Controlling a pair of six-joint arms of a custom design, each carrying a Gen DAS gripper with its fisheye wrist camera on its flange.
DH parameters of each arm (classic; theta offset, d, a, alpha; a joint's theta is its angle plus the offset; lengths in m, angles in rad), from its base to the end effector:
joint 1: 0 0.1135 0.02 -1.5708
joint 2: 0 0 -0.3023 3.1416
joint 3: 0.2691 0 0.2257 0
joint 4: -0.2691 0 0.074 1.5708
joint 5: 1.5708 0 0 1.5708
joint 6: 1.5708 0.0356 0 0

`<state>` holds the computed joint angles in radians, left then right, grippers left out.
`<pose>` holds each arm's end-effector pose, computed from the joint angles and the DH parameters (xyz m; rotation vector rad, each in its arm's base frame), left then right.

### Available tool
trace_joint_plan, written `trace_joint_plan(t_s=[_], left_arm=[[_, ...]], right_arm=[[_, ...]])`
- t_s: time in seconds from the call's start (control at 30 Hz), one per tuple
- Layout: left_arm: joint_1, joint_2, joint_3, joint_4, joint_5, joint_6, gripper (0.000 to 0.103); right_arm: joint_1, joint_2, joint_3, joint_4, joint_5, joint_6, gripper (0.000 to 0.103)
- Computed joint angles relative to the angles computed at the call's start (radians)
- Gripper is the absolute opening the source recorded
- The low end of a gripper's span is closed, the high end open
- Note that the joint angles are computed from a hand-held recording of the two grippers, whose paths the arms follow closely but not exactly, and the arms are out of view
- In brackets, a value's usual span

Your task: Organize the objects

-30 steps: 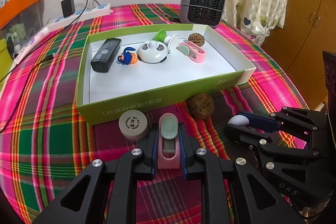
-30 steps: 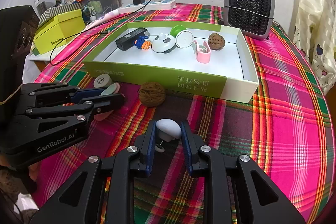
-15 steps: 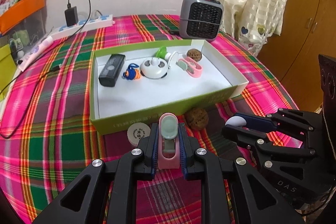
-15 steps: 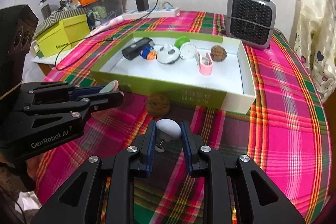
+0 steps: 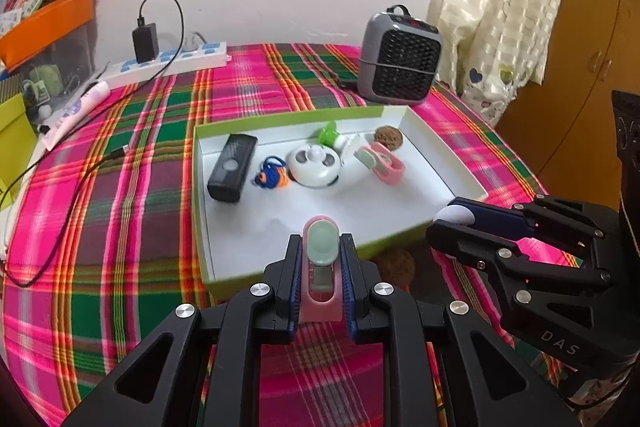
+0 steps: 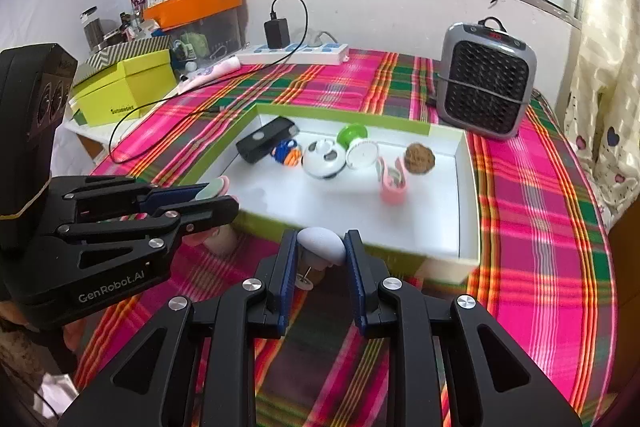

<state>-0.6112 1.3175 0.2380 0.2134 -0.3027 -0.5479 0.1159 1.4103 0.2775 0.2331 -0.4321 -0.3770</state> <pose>0.1451 -0.0887 0.1604 -0.0583 2.3915 -0.1762 0.1815 0.0361 0.1571 -0.7619 2.2774 0.4123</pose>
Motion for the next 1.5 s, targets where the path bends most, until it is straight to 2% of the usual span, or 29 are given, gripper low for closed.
trace_joint_plan(t_s=[0.43,0.97,1.5], left_arm=[[0.212,0.126,0.026,0.108,0.126,0.115,0.016],[0.291,0.292,0.063,0.193,0.198,0.165,0.016],[0.293,0.331,0.086,0.205,0.163,0.2,0.016]], right_arm=[[0.082,0.194,0.138,0.042,0.06,0.056,0.025],[0.139,0.355,0.222,0.071,0.109,0.083,0.025],[0.183,0.403,0.233,0.105,0.161,0.097,0.025]])
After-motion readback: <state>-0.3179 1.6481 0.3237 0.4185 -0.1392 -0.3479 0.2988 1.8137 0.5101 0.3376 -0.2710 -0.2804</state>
